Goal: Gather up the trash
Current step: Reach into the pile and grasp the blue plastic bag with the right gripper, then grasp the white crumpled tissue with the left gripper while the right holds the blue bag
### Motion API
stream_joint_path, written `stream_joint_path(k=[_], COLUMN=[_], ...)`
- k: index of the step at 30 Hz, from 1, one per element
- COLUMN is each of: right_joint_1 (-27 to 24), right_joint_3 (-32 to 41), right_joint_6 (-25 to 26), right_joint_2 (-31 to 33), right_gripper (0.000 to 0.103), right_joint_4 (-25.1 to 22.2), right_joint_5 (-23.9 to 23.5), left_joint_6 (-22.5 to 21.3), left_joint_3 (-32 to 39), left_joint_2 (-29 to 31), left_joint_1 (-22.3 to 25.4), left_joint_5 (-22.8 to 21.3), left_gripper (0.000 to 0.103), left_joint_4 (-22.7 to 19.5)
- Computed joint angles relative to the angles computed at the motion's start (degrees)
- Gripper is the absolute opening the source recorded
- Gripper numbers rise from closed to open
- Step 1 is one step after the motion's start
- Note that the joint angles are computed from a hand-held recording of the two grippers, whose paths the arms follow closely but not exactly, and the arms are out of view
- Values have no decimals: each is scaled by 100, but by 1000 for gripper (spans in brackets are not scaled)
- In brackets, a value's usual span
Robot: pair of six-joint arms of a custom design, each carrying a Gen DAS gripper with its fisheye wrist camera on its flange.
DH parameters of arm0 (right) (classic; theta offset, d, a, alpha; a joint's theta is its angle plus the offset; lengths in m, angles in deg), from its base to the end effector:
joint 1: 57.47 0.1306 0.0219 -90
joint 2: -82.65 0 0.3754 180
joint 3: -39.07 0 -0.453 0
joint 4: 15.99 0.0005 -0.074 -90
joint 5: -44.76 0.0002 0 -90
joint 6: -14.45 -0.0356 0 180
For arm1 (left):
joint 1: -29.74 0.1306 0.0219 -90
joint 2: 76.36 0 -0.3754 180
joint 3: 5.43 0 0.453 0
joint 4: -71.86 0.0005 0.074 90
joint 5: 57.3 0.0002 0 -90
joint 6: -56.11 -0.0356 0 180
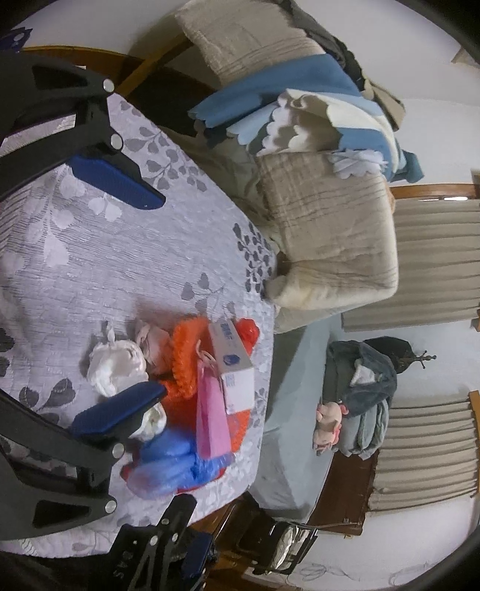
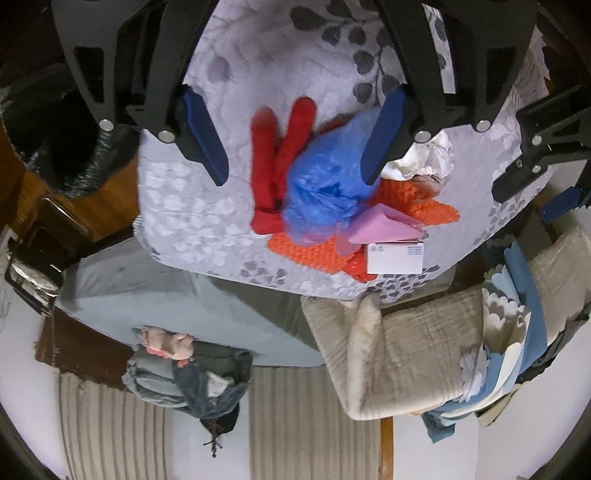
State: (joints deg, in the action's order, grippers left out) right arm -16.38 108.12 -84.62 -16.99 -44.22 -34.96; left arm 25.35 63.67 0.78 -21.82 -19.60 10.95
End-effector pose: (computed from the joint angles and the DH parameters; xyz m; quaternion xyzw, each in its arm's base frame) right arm 0.3717 0.3150 0.3423 -0.2118 0.8766 0.1066 0.4189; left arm 0.2835 -0.3126 0.3438 -0.1394 0.8752 0.1111 0.4498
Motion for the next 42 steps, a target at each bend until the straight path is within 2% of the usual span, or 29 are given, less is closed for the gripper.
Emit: stream_joint_path(k=[7,9,11,12,15,17,27,32,37,38,41,42], right_joint_1=[2,-7,4,1,-52,-114,-176,-209,-264,-274,-306,-312], right_joint_3=[278,319,320,298,284,249,-182,-336,-409,-405,-409,-397], right_joint_6=[112,148,186,226,257,247,270,309,265,263,284,290], right_joint_2=[475,560,576,559,528,461,-305,-420,-418,-397,-364,-353], right_gripper=[53,42,35,26,14,12,11,11,11,11,11,11], right_joint_4=[-100,-127,-128,-111,-98,-93,-154,-284,-317,-318,-306,-317], right_joint_5=[-275,-435,-457,-432,-520,-677,-679,-582,-592,-587,-595,-598], left_joint_6=[-208,-265,-327,-368,-462,-499,-616,-692,-833,-861,-1055,-1143], left_joint_3=[-121,-146,-156,-160,-181,-181,-60,-39,-50,-82,-159,-183], left_joint_2=[-30,-19,-10,2,20,37,229,443,677,675,607,585], left_joint_1=[152,188,209,217,231,225,40,26,177,208,267,281], left_joint_5=[163,245,305,343,455,496,646,859,1276,1354,1596,1690], left_gripper=[89,88,87,86,83,82,78,78,77,76,61,49], left_joint_4=[216,300,359,401,530,579,726,888,1103,1203,1543,1656])
